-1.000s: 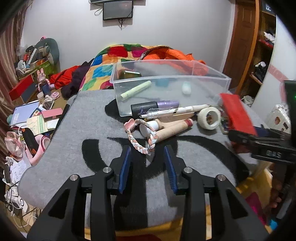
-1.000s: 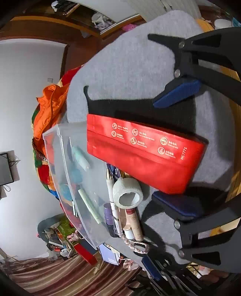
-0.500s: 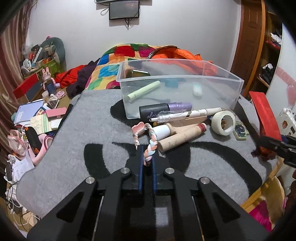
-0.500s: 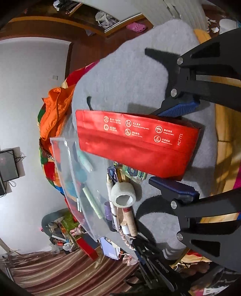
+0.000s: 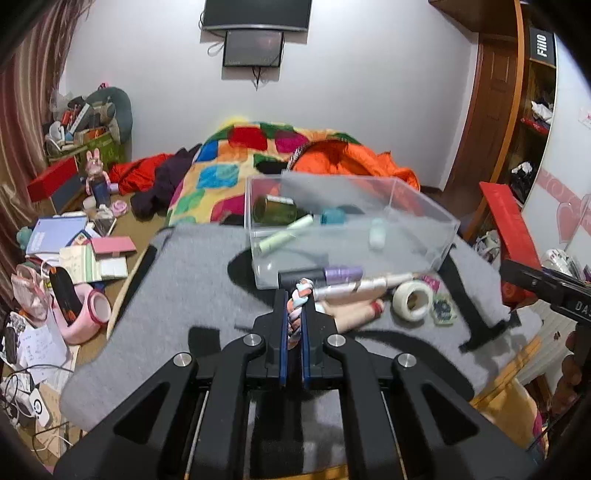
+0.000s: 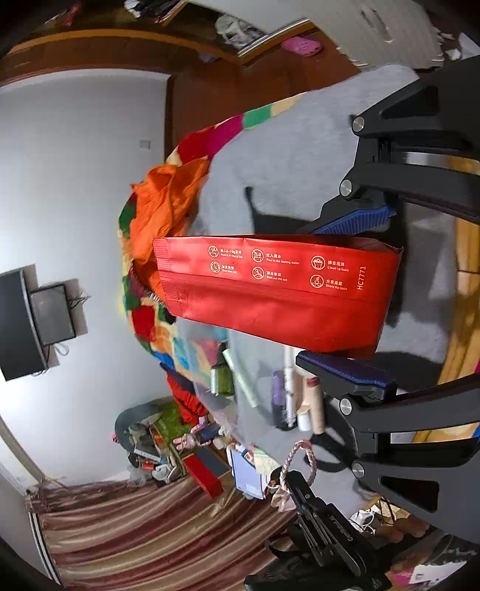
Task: Organize objects
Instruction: 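Carry the rope bracelet and red pouch into the clear box and release both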
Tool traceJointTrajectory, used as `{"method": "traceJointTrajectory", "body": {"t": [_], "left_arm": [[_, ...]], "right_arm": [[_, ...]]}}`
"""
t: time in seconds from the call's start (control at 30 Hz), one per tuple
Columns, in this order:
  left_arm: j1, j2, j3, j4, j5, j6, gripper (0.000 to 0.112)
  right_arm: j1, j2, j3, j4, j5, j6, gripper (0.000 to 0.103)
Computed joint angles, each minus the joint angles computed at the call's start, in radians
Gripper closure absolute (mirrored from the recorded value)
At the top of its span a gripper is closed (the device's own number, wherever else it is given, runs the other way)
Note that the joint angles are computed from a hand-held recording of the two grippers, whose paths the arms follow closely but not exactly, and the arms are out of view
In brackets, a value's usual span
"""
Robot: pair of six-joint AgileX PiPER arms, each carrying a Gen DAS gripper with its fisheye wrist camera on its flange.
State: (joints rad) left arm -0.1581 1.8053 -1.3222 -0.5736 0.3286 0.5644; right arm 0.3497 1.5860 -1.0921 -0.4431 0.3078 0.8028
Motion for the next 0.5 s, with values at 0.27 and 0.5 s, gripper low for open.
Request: {"method": "traceJointTrajectory", "body": {"t": [0.27, 0.5], "left_arm": [[0.004, 0.027, -0.128, -0.001, 0.066, -0.030, 0.107], [-0.014, 0.073, -0.260, 0.081, 0.097, -0.114, 0.107]], "right_arm": [[-0.027, 0.076, -0.155, 0.131, 0.012, -0.184, 0.048], [-0.048, 0.152, -0.280, 0.208, 0.034, -0.287, 0.048]]}}
